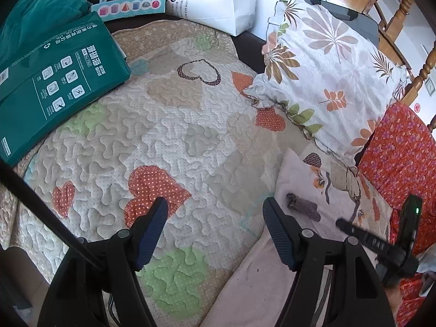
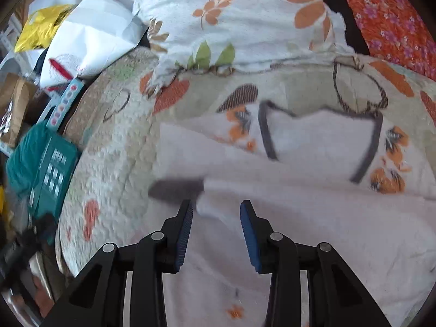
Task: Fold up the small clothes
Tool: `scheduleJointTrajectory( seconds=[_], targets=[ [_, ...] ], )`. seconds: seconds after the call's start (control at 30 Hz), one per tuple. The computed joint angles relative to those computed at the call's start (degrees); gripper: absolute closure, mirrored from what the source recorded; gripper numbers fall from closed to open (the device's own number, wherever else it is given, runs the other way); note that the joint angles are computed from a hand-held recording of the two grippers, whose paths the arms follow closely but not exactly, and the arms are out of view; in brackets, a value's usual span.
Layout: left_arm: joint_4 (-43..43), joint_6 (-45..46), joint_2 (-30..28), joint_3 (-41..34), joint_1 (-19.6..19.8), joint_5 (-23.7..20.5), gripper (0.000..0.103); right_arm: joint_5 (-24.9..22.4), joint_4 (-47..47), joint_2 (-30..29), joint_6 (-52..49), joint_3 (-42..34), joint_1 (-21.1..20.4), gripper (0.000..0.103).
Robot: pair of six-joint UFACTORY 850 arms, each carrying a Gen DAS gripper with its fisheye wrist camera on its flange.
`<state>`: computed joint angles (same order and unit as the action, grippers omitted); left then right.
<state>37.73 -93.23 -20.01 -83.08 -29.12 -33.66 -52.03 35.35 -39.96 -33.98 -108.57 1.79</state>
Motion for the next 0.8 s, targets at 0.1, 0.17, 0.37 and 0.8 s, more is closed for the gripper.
scheduleJointTrajectory(
  seconds=[0.1,0.17,0.37,0.8],
  targets=[
    [-1.37,0.51,-0.07,0.09,0.15,1.32,0.032,2.29,-3.04,2.11,-3.62,3.33,0.54,0.063],
    [-2.03,1.53,-0.68,-0.63,0.03,0.87,0.032,6.29,-8.79,3.17,-4.24,5.11,2.14,0.063],
    [-4.2,4.59,-2.21,-2.29,-0.05,0.24,0.032,5.45,-16.52,-2.25,2.53,-1.37,5.02,0.071],
    [-7.92,7.98,-2.76,-2.91,0.35,1.78,0.032,11.02,-12.68,-0.91,4.26,-3.17,3.94,0.071]
  ],
)
